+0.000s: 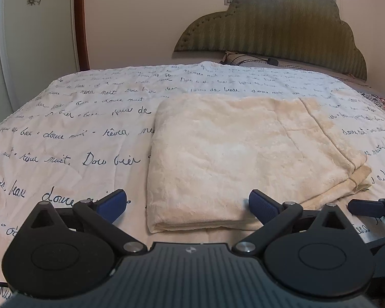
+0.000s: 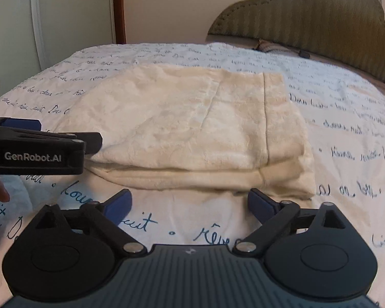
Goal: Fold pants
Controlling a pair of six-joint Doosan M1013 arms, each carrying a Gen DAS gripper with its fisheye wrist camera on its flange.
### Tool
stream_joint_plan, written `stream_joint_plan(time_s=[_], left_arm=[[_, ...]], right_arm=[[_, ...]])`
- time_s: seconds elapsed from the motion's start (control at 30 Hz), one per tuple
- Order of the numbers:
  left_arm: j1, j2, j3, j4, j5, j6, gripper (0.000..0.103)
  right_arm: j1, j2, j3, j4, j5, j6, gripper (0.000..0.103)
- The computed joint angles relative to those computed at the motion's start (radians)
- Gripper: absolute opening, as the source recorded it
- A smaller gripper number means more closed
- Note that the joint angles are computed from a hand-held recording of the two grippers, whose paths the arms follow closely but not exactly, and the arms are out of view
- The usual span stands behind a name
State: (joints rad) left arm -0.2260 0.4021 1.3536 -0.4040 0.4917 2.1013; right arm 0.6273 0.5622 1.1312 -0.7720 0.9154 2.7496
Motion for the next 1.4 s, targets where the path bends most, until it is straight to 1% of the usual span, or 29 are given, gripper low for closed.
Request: stream_joint_plan(time_s=[0.1, 0.2, 0.23, 0.37, 0.47, 0.53, 0.6, 0.67, 0.7, 0.73, 0.77, 0.8, 0.83, 0.87, 0.93, 0.97, 1.0, 1.03, 1.07, 1.1, 1.13, 1.17, 1.2, 1.23, 1.27, 1.3, 1.33, 1.37, 1.4], left_arm=[[0.006, -0.008, 0.017, -0.028, 0.003, 0.038, 0.103], [0.005, -0.012, 0.021, 0.033, 0.042, 0.022, 0.103], [0.006, -0.017, 0.030, 0.037, 0.035, 0.017, 0.102], [0.032, -0.039, 0.065, -0.109, 0.008, 0.145, 0.102], [0.042, -0.046, 0.062, -0.150, -0.038, 0.150, 0.103], [0.050, -0.034, 0.034, -0.184, -0.042, 0.130, 0.103], [0.060, -0.003, -0.029, -0.198, 0.024, 0.082, 0.103], [0.071, 0.053, -0.133, -0.176, 0.170, 0.009, 0.103], [0.075, 0.083, -0.181, -0.180, 0.239, -0.005, 0.103], [0.077, 0.108, -0.218, -0.181, 0.285, -0.014, 0.103], [0.076, 0.127, -0.244, -0.164, 0.308, -0.036, 0.102], [0.072, 0.138, -0.259, -0.142, 0.311, -0.064, 0.101], [0.068, 0.146, -0.263, -0.122, 0.300, -0.093, 0.101], [0.065, 0.152, -0.265, -0.106, 0.286, -0.125, 0.099], [0.064, 0.157, -0.261, -0.126, 0.265, -0.146, 0.097], [0.066, 0.160, -0.262, -0.150, 0.272, -0.133, 0.091], [0.066, 0.166, -0.274, -0.160, 0.297, -0.119, 0.077], [0.066, 0.174, -0.290, -0.169, 0.333, -0.099, 0.072], [0.065, 0.175, -0.293, -0.177, 0.342, -0.074, 0.071], [0.060, 0.170, -0.287, -0.171, 0.335, -0.046, 0.072], [0.053, 0.162, -0.274, -0.145, 0.310, -0.025, 0.075], [0.045, 0.150, -0.255, -0.105, 0.268, -0.016, 0.082], [0.036, 0.135, -0.233, -0.048, 0.216, -0.027, 0.087], [0.028, 0.118, -0.205, 0.005, 0.152, -0.038, 0.088], [0.023, 0.102, -0.177, 0.036, 0.086, -0.034, 0.088], [0.019, 0.088, -0.154, 0.046, 0.024, -0.015, 0.093], [0.015, 0.083, -0.147, 0.041, -0.011, 0.007, 0.095], [0.013, 0.083, -0.151, 0.022, -0.025, 0.030, 0.100], [0.011, 0.086, -0.161, -0.012, -0.025, 0.059, 0.100]], right_arm=[[-0.002, -0.015, 0.035, -0.007, -0.033, 0.070, 0.103], [0.003, -0.019, 0.036, -0.005, -0.021, 0.068, 0.103], [0.006, -0.019, 0.034, -0.007, -0.012, 0.062, 0.103], [0.026, -0.027, 0.029, -0.050, 0.043, 0.066, 0.103], [0.030, -0.084, 0.110, -0.204, -0.035, 0.239, 0.103], [0.015, -0.110, 0.132, -0.267, -0.033, 0.363, 0.103], [-0.018, -0.121, 0.138, -0.269, -0.038, 0.403, 0.103], [-0.067, -0.123, 0.137, -0.187, -0.060, 0.398, 0.103], [-0.094, -0.125, 0.142, -0.122, -0.091, 0.392, 0.103], [-0.123, -0.132, 0.157, -0.042, -0.150, 0.384, 0.102], [-0.153, -0.146, 0.194, 0.025, -0.261, 0.401, 0.099], [-0.178, -0.160, 0.236, 0.069, -0.382, 0.427, 0.087], [-0.196, -0.166, 0.263, 0.127, -0.472, 0.437, 0.069], [-0.205, -0.166, 0.273, 0.178, -0.509, 0.416, 0.065], [-0.194, -0.153, 0.254, 0.161, -0.457, 0.369, 0.051], [-0.187, -0.150, 0.247, 0.143, -0.433, 0.352, 0.049], [-0.183, -0.151, 0.250, 0.117, -0.435, 0.365, 0.042], [-0.180, -0.155, 0.255, 0.089, -0.436, 0.392, 0.034], [-0.178, -0.162, 0.263, 0.056, -0.440, 0.425, 0.031], [-0.173, -0.165, 0.264, 0.032, -0.433, 0.445, 0.030], [-0.167, -0.165, 0.258, 0.019, -0.403, 0.447, 0.030], [-0.161, -0.161, 0.249, 0.021, -0.373, 0.430, 0.030], [-0.158, -0.158, 0.245, 0.028, -0.358, 0.423, 0.038], [-0.156, -0.156, 0.236, 0.041, -0.323, 0.414, 0.053], [-0.146, -0.152, 0.221, 0.009, -0.262, 0.426, 0.061], [-0.126, -0.145, 0.201, -0.076, -0.179, 0.458, 0.065], [-0.101, -0.133, 0.180, -0.194, -0.085, 0.477, 0.065], [-0.086, -0.119, 0.153, -0.266, -0.027, 0.444, 0.065], [-0.084, -0.109, 0.128, -0.292, -0.021, 0.386, 0.065]])
